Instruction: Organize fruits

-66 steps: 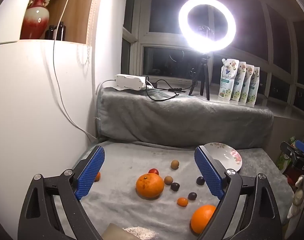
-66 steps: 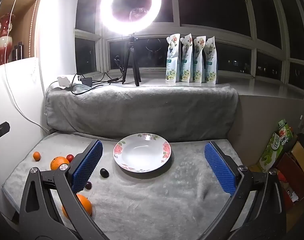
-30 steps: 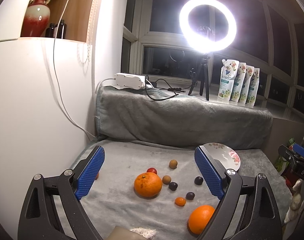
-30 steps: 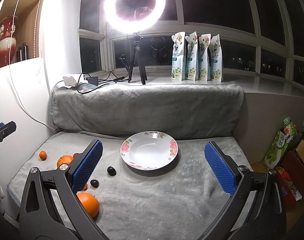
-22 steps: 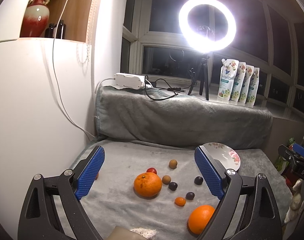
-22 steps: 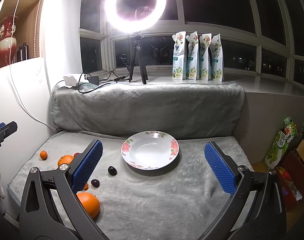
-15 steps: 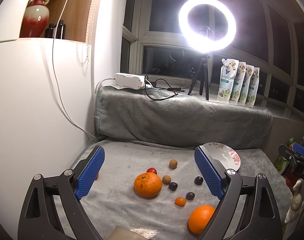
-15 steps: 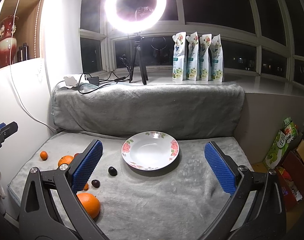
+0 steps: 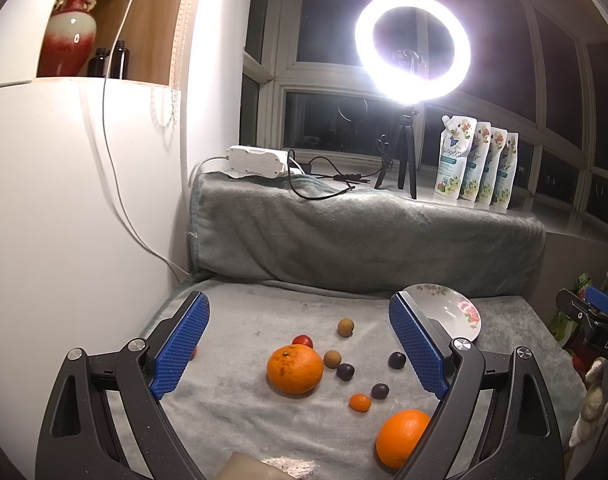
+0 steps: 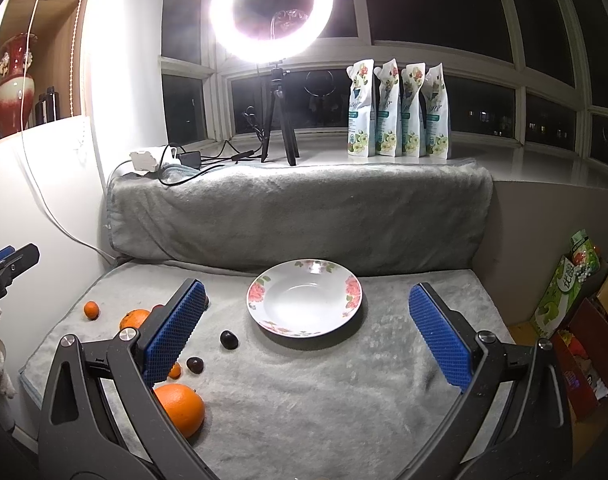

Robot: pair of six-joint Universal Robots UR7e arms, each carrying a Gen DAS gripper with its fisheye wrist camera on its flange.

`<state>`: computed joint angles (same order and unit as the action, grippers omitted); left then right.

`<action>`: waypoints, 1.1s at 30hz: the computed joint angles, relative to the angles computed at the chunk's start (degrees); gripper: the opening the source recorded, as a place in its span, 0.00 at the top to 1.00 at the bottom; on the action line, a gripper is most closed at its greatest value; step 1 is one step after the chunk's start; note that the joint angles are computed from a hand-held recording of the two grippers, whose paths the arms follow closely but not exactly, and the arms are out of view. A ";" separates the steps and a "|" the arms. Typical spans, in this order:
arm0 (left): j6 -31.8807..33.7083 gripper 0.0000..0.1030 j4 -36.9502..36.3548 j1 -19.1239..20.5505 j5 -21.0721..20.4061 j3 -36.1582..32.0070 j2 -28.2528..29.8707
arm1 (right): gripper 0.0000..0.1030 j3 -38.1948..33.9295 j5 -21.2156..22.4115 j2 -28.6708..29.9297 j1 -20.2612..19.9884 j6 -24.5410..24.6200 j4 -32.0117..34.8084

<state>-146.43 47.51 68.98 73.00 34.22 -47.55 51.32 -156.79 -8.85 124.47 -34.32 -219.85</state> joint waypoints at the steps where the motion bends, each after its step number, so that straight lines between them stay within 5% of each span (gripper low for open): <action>1: -0.04 0.11 0.05 -0.01 0.00 -0.04 0.03 | 0.00 -0.06 -0.03 0.03 -0.01 -0.09 -0.05; 18: -0.18 0.11 -0.17 0.16 -0.05 0.89 -0.15 | 0.00 3.01 0.53 -1.45 -0.11 3.80 2.14; 33: -1.58 0.11 5.99 1.36 1.09 -3.60 2.65 | 0.00 11.12 3.52 -5.88 -0.99 14.54 9.54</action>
